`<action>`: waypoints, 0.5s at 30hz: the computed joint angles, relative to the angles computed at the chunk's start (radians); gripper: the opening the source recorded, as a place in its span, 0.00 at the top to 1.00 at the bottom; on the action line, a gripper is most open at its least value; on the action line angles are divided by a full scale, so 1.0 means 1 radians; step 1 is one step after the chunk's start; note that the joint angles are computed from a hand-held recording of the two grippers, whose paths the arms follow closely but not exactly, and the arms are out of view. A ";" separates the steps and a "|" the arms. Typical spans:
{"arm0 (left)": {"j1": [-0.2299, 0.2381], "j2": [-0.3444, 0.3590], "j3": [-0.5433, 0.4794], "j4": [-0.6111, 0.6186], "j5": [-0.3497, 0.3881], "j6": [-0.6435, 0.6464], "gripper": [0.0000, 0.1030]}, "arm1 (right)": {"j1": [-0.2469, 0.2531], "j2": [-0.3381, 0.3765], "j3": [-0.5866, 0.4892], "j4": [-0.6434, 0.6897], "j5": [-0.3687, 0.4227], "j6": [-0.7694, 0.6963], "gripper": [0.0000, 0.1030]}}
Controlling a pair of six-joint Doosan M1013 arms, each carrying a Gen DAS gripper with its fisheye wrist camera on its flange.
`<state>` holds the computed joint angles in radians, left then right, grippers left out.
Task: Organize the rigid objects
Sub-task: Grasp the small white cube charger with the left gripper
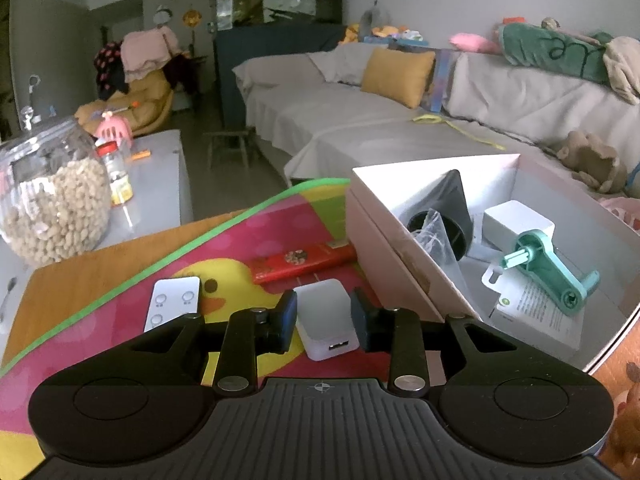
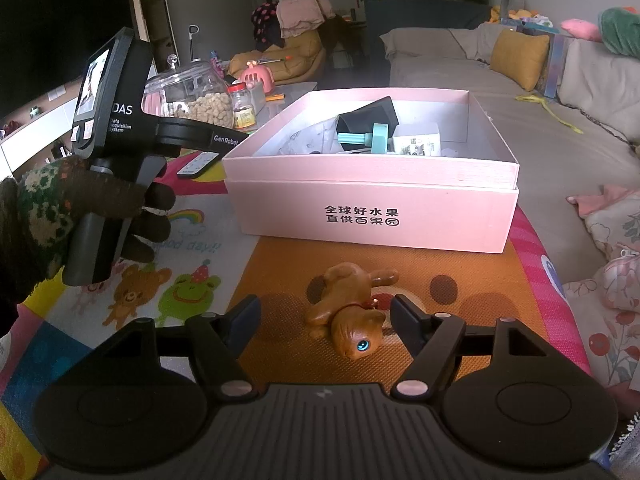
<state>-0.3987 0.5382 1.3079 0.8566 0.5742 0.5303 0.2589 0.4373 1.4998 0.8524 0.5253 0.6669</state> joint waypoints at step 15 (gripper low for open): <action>0.014 -0.004 -0.001 0.003 0.042 -0.036 0.60 | -0.001 -0.001 0.000 -0.001 0.001 0.001 0.30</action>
